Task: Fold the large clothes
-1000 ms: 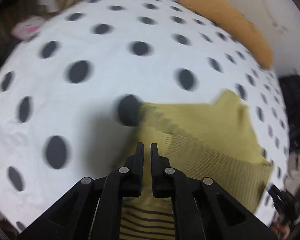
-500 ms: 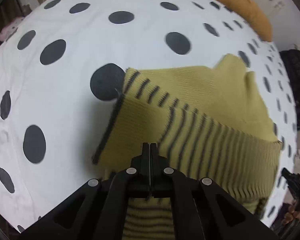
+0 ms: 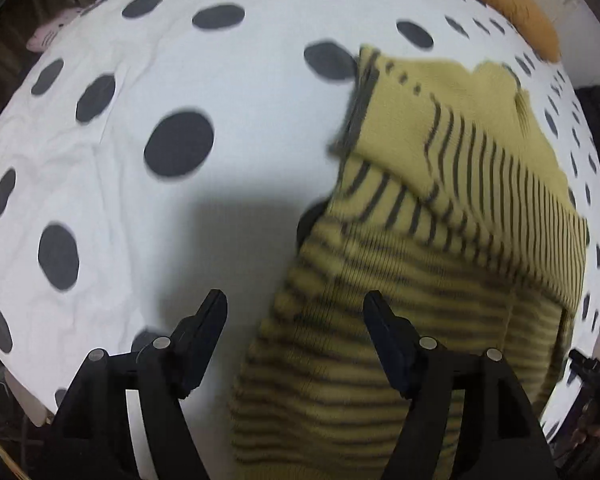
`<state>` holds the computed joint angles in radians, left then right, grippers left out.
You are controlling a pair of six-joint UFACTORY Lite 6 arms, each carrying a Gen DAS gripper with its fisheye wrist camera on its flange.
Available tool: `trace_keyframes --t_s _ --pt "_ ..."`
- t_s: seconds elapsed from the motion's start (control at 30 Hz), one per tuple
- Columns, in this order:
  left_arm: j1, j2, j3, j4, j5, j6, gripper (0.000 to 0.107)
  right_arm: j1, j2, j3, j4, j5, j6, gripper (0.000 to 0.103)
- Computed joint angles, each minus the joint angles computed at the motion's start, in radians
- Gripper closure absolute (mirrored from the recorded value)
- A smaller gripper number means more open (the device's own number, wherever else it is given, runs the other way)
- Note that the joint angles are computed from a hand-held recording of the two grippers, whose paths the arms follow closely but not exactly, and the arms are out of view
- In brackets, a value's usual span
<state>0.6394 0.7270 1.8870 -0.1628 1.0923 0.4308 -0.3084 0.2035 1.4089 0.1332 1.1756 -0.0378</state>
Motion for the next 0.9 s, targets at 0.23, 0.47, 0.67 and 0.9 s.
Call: trace_keyframes --t_s 0.23,0.47,0.67,0.9 --pt "0.015 -0.033 -0.286 0.003 -0.074 0.081 0.03 -0.059 -0.052 -0.279 0.111 -0.002 -0.176 0.028" --pt "-0.067 -0.135 -0.358 0.14 -0.163 -0.105 0.091 -0.002 -0.109 -0.278 -0.022 0.0 -0.111 0.093" --pt "-0.071 -0.09 -0.367 0.192 -0.226 -0.104 0.085 -0.072 -0.121 -0.312 -0.102 -0.042 -0.093 0.095" --pt "0.128 -0.21 -0.46 0.037 -0.117 0.121 0.051 -0.242 -0.356 -0.471 0.085 0.116 -0.336 0.036"
